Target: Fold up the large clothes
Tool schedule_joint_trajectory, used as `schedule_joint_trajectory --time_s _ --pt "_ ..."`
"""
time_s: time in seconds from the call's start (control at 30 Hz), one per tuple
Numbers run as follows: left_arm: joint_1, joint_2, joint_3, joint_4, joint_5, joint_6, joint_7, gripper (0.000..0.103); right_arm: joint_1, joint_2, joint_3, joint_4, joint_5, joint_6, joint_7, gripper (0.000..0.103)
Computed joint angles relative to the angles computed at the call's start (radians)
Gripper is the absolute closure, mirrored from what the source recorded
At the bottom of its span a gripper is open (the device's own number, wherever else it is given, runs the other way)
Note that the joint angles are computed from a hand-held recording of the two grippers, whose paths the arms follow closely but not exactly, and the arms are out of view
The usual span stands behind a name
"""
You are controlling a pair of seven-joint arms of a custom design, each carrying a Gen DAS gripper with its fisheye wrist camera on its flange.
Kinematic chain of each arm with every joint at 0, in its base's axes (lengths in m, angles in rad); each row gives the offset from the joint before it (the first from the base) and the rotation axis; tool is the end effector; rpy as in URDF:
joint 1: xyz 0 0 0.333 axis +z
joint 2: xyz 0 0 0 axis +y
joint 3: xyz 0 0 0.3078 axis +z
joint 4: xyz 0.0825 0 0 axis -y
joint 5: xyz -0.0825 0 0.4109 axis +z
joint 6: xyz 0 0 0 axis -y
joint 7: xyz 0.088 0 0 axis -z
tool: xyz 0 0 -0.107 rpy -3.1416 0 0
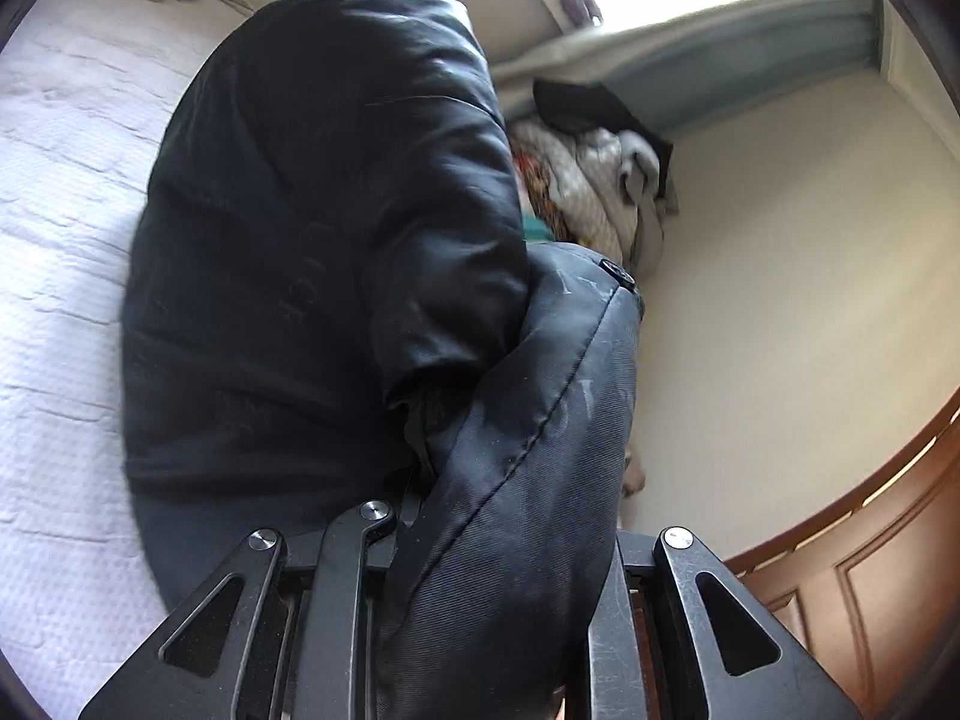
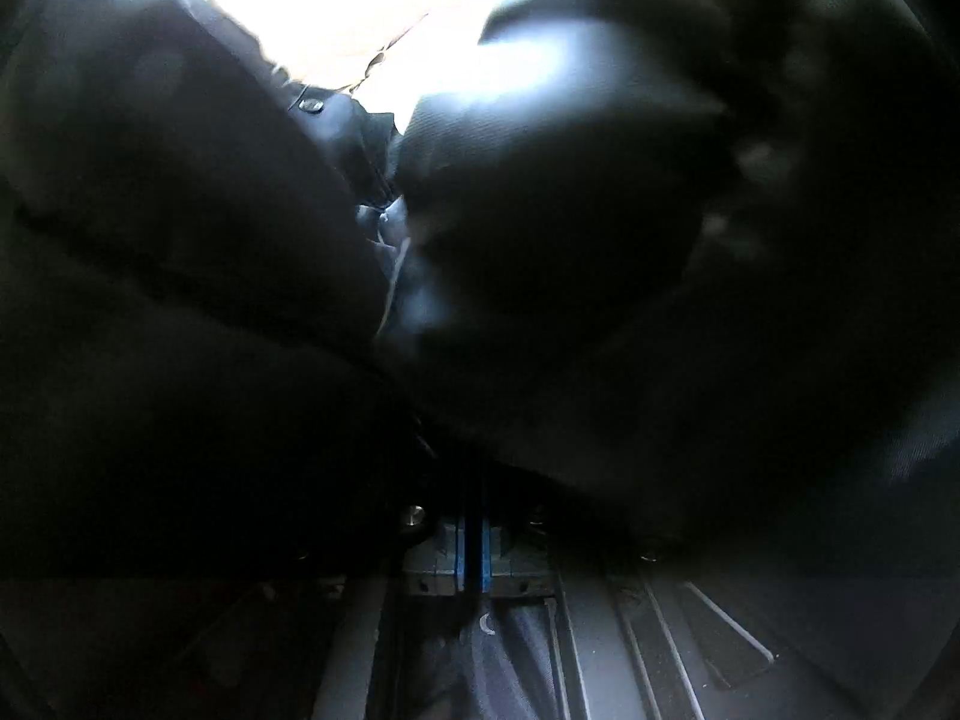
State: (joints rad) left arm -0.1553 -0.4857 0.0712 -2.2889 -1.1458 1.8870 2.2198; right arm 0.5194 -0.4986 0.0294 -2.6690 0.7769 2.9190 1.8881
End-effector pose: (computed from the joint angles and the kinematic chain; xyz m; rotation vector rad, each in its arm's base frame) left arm 0.4476 -0.1014 0.5743 1.2916 -1.9264 1.3300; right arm 0.3965 0.1914 0.4463 -1.2249 1.9821 0.1928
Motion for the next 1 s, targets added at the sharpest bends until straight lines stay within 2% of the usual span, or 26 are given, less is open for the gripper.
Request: schedule_joint_trajectory --time_s 0.07,0.13,0.2,0.33,0.43,0.5,0.53,0.6,0.73,0.77,0.83,0.87,0.9,0.93,1.0 --pt "-0.011 0.001 -0.015 -0.001 -0.005 0.012 0.007 0.081 0.053 -0.009 -0.060 -0.001 0.068 -0.004 -0.056 0.103" --pt "-0.022 0.018 -0.020 0.011 -0.019 0.019 0.012 0.081 0.069 -0.030 -0.096 -0.002 0.123 -0.042 -0.095 0.103" --pt "-0.022 0.015 -0.015 0.005 -0.022 0.011 0.018 0.081 0.014 -0.063 -0.073 -0.006 0.105 -0.119 -0.050 0.103" --pt "-0.014 0.020 -0.013 0.001 -0.013 -0.001 0.025 0.080 -0.104 -0.150 -0.010 -0.020 -0.014 -0.270 0.075 0.103" --pt "-0.018 0.011 -0.027 -0.010 0.000 0.002 0.018 0.080 -0.183 -0.262 0.025 -0.062 -0.104 -0.342 0.178 0.103" --pt "-0.029 0.013 -0.045 -0.008 0.012 0.015 0.013 0.079 -0.231 -0.369 0.041 -0.110 -0.148 -0.362 0.251 0.090" --pt "-0.034 0.009 -0.051 -0.013 0.018 0.022 0.013 0.079 -0.243 -0.404 0.042 -0.126 -0.161 -0.361 0.273 0.087" --pt "-0.047 0.004 -0.065 -0.023 0.033 0.042 0.012 0.078 -0.286 -0.512 0.051 -0.173 -0.192 -0.358 0.335 0.068" --pt "-0.078 -0.003 -0.097 -0.047 0.072 0.112 0.019 0.077 -0.362 -0.638 0.086 -0.205 -0.291 -0.389 0.430 0.058" --pt "-0.087 -0.007 -0.105 -0.056 0.086 0.135 0.024 0.076 -0.368 -0.654 0.090 -0.209 -0.309 -0.386 0.442 0.053" --pt "-0.106 -0.015 -0.114 -0.070 0.107 0.176 0.032 0.075 -0.326 -0.690 0.083 -0.240 -0.294 -0.324 0.451 0.050" --pt "-0.116 -0.019 -0.117 -0.076 0.118 0.195 0.036 0.074 -0.298 -0.696 0.053 -0.256 -0.279 -0.286 0.434 0.047" --pt "-0.126 -0.023 -0.117 -0.080 0.125 0.213 0.041 0.073 -0.268 -0.696 0.013 -0.270 -0.255 -0.246 0.407 0.040" --pt "-0.135 -0.023 -0.116 -0.080 0.133 0.225 0.041 0.073 -0.248 -0.661 -0.021 -0.256 -0.248 -0.223 0.382 0.038" --pt "-0.154 -0.010 -0.115 -0.071 0.140 0.246 0.035 0.072 -0.239 -0.641 -0.019 -0.245 -0.224 -0.204 0.391 0.032"
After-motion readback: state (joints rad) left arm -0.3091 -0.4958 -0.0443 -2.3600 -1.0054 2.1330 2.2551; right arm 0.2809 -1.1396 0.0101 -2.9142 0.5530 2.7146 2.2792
